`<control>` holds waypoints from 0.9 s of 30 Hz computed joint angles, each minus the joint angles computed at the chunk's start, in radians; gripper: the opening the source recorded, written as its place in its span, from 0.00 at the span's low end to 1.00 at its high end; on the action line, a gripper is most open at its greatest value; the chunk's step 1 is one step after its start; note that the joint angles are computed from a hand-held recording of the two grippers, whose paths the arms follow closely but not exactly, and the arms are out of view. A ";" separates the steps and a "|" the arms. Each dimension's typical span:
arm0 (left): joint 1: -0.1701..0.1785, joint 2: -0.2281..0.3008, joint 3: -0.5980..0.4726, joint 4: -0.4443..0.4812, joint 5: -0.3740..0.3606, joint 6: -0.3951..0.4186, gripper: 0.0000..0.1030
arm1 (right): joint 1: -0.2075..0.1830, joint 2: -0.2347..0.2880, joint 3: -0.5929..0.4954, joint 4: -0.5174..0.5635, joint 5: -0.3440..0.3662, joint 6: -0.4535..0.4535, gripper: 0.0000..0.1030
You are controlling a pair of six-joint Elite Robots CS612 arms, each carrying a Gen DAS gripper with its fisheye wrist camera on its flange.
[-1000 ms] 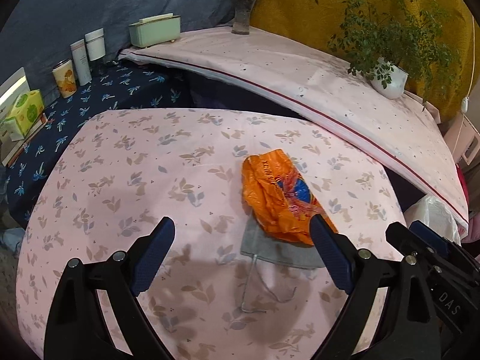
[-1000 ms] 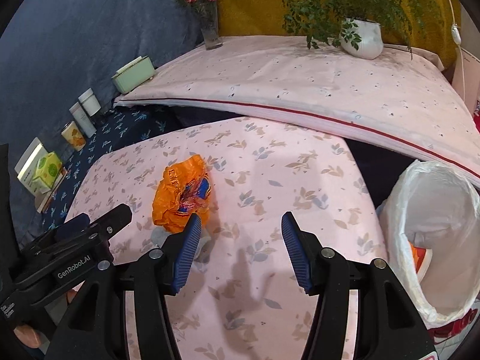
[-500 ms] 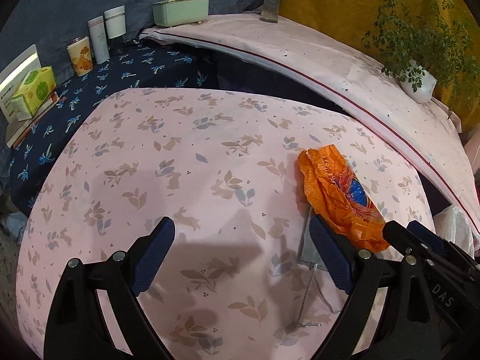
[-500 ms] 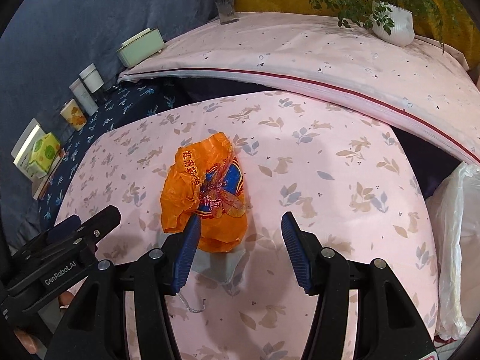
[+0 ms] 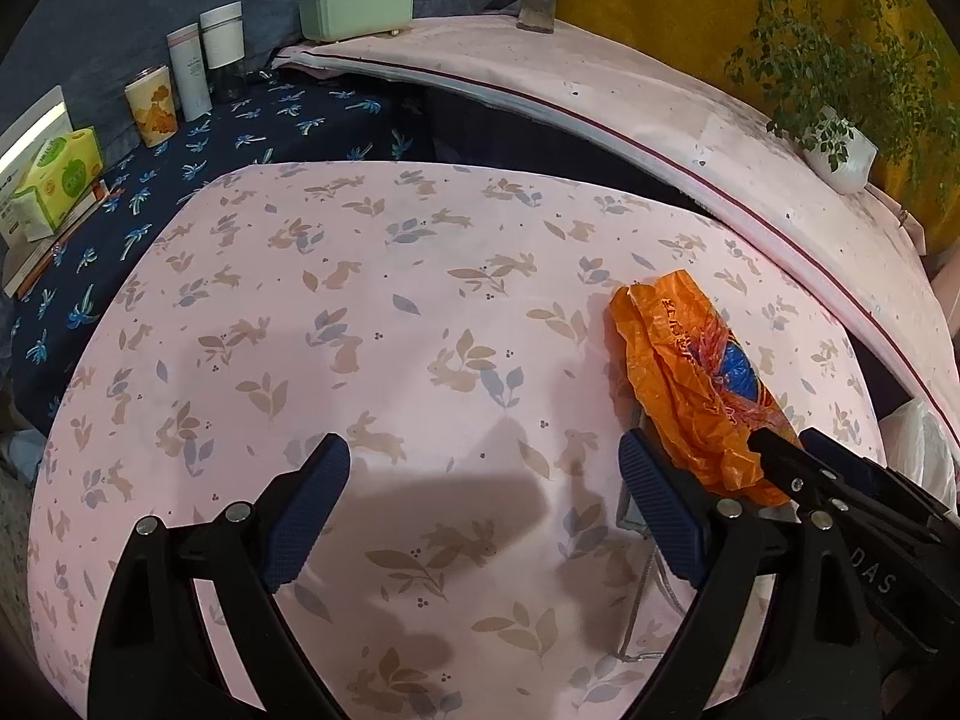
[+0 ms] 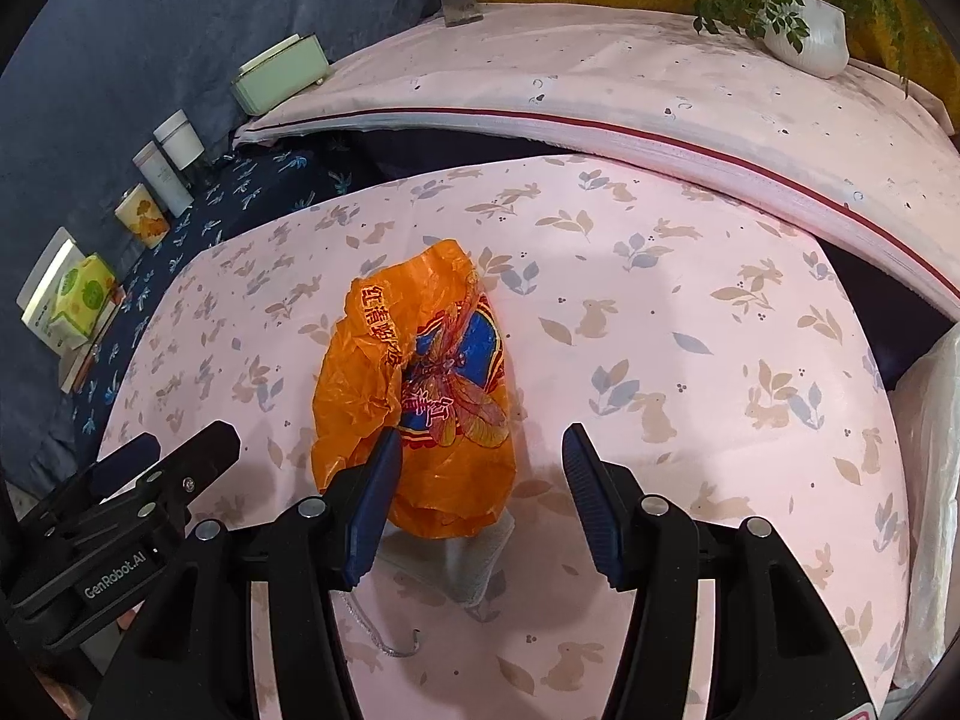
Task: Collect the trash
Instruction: 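Grasp the orange bag with the right tool and lift it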
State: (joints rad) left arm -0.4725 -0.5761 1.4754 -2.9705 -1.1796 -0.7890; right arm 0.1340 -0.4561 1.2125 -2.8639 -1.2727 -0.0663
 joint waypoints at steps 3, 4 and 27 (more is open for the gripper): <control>0.001 0.002 0.001 -0.001 -0.004 0.000 0.84 | 0.001 0.005 -0.007 0.014 0.003 -0.005 0.40; 0.001 0.002 0.001 -0.002 -0.004 0.000 0.84 | 0.001 0.006 -0.009 0.019 0.005 -0.005 0.35; -0.037 0.033 -0.051 -0.055 -0.127 0.083 0.91 | -0.060 -0.056 0.104 -0.212 -0.015 0.117 0.03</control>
State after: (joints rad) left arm -0.5092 -0.5436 1.4243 -3.0251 -1.3062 -0.7059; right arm 0.0744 -0.5119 1.3169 -3.0762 -1.2877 0.0504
